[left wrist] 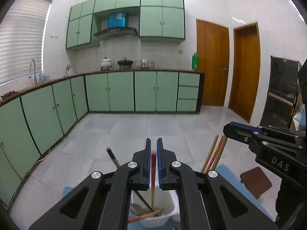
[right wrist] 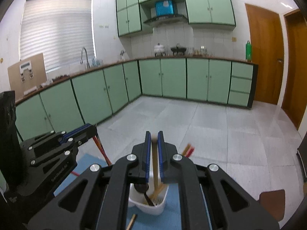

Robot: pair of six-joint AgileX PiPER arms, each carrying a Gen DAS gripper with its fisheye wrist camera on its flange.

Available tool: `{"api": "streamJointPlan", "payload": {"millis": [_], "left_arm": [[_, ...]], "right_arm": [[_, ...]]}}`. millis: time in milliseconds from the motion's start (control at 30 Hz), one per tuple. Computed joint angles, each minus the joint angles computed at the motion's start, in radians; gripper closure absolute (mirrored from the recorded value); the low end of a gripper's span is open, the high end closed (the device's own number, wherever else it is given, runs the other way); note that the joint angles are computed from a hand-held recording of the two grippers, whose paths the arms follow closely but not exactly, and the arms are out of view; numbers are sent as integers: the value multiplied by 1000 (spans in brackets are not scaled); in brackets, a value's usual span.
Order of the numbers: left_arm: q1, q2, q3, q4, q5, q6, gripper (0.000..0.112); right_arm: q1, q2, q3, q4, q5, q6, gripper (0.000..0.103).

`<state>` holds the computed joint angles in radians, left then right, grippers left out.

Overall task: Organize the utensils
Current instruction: 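Open both grippers and withdraw them back toward the last chopsticks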

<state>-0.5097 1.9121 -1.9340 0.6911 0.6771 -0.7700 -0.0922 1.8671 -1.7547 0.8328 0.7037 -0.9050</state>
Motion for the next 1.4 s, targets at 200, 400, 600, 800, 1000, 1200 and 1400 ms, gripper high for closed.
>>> {"api": "streamJointPlan", "payload": {"millis": [200, 400, 600, 800, 1000, 1200, 1400], "left_arm": [[-16, -64, 91, 26, -4, -40, 89], [-79, -222, 252, 184, 4, -209, 63], [-201, -389, 474, 371, 81, -451, 46], [-345, -520, 736, 482, 170, -717, 43], [-470, -570, 925, 573, 269, -930, 38], [-549, -575, 1058, 572, 327, -1060, 37], [-595, -549, 1134, 535, 340, -1133, 37]], "right_arm": [[-27, -76, 119, 39, -20, -43, 81], [-139, -229, 286, 218, -5, -211, 56], [-283, -402, 547, 398, 65, -442, 31], [-393, -538, 807, 492, 119, -632, 15], [-467, -630, 1044, 581, 151, -794, 13], [-474, -664, 1204, 597, 108, -905, 13], [-432, -670, 1320, 611, 29, -979, 13]]}}
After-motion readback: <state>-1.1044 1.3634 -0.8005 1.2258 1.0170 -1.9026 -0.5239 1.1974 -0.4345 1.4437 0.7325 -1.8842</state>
